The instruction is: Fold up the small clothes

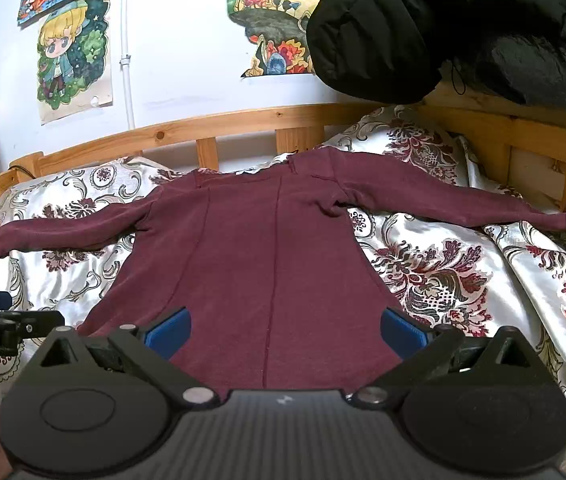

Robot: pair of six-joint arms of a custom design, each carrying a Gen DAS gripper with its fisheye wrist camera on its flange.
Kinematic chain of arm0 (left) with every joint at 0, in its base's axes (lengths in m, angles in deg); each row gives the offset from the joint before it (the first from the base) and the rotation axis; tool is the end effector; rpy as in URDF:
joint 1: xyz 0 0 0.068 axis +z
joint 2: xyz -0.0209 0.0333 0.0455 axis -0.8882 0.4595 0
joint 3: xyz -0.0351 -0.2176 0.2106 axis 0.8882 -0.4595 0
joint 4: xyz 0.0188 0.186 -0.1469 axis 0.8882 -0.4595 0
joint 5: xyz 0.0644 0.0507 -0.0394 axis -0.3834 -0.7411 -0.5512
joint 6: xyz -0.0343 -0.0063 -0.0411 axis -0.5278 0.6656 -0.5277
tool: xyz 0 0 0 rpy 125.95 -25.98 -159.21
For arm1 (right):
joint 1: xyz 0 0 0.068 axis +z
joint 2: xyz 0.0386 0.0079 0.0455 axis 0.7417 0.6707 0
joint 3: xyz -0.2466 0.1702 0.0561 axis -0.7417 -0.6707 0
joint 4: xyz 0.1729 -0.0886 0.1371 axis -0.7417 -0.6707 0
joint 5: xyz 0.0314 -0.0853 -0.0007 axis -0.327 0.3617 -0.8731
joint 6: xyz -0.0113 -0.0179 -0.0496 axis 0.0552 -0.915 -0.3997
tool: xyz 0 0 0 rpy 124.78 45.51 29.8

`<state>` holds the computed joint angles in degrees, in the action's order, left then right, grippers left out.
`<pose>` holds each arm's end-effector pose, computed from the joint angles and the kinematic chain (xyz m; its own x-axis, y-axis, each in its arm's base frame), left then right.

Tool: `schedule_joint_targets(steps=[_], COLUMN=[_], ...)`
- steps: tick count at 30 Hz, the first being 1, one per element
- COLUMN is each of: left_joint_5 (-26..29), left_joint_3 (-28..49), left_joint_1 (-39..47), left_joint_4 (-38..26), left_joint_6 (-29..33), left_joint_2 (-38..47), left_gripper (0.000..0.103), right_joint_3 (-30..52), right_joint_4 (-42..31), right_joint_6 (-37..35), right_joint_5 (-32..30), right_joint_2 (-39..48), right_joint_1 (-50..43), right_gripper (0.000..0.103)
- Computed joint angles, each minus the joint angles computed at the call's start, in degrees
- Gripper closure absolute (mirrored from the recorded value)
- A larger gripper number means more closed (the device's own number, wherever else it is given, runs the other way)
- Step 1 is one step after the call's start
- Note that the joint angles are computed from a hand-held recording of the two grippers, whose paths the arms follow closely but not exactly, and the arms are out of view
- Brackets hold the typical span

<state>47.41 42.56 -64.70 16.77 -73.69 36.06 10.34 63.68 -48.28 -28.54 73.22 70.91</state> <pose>0.2555 -0.0072 0.2207 -0.5474 -0.0184 -0.8366 -0.0340 0.9994 0.0002 0.2689 0.1101 0.2577 -0.4762 -0.0454 -0.8782 -0.2316 0.9699 0.0754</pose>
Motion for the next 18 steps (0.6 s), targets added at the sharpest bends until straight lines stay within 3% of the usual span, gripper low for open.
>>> schedule_joint_targets(steps=[11, 15, 18], left_joint_5=[0.76, 4.14, 3.94], left_joint_3=[1.09, 8.15, 14.39], left_joint_1=[0.41, 1.41, 1.59], left_joint_4=[-0.93, -7.78, -13.1], left_joint_6=[1.56, 9.46, 11.64], left_joint_2=[0.97, 3.28, 5.56], left_gripper=[0.001, 0.001, 0.001], right_joint_3=[3.4, 9.34, 12.64], right_joint_4=[-4.55, -8.56, -9.96], right_joint_6=[-1.16, -5.01, -4.4], right_joint_5=[-2.19, -3.08, -4.88], right_joint_2=[1.13, 3.63, 4.8], right_joint_1=[-1.43, -4.34, -8.62], right_gripper=[0.0, 0.0, 0.0])
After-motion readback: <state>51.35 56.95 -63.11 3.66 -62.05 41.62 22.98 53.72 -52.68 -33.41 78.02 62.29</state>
